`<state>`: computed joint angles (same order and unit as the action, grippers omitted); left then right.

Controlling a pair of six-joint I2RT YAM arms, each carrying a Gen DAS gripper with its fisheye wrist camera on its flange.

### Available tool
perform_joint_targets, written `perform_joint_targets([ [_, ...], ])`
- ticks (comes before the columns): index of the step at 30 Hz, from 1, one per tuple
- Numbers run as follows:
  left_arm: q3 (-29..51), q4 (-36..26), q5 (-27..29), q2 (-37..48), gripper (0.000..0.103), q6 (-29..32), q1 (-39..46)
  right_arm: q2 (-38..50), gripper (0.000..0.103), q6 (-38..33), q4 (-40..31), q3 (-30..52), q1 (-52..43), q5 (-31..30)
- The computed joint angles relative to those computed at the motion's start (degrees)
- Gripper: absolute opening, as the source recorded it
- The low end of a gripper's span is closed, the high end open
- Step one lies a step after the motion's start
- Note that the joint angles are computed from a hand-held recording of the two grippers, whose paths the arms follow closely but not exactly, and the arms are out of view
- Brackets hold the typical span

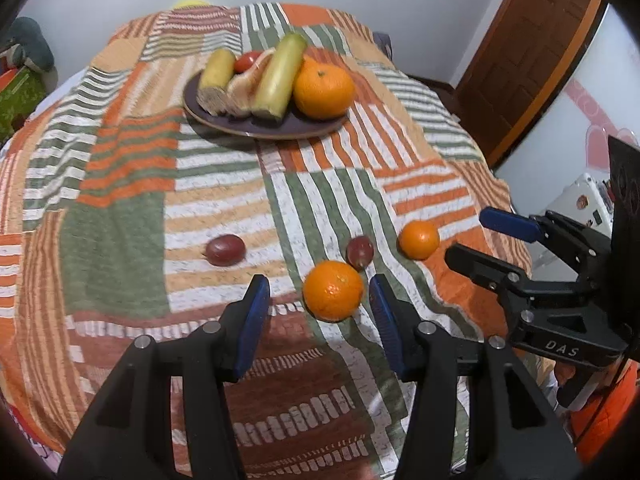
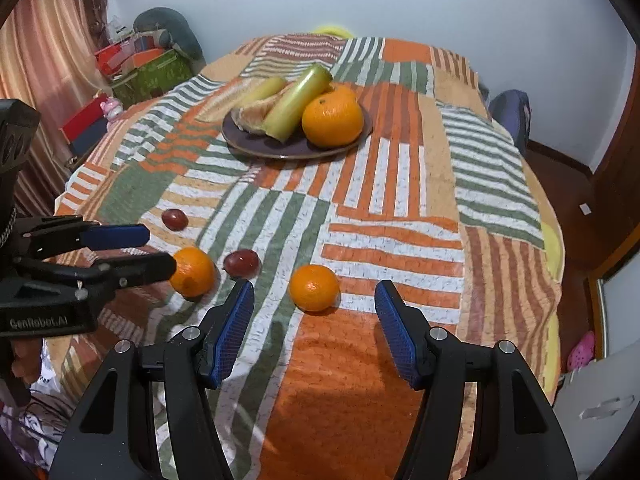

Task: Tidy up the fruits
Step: 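Grasp a small orange with the left tool while the right tool grasps another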

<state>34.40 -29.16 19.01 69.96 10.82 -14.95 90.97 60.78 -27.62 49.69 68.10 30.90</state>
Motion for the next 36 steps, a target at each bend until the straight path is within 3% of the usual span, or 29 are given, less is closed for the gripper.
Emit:
perform_joint_targets([
  [7,-1.68,4.0,-2.09,3.64,0.051,-0.33,-3.27,1.66,0.059,-1.8,5.7,-2.17,-2.57,-3.73],
  [10,-1.92,5.4,-1.49,5.09,0.041,-0.44,-3.53,2.81,0.058,-2.63,7.59,-2.54,-3.71,-5.24],
  [16,-2.36,6.62,-0.51,5.0,0.037,0.15,-4.15,4.61,0.032,-4.25,9.71,-2.89,-5.07,-7.78],
  [26,0.59,4.86,0.74,2.32,0.037,1.26,-0.49,0.47,0.032,-4.28,10.18,-4.21,-5.39,-6.09],
  [36,7.24,4.01,1.73,3.31,0.037,2.01,4.63,-1.97,0.032,-9.2,8.91,-0.35,-7.77,-2.88],
])
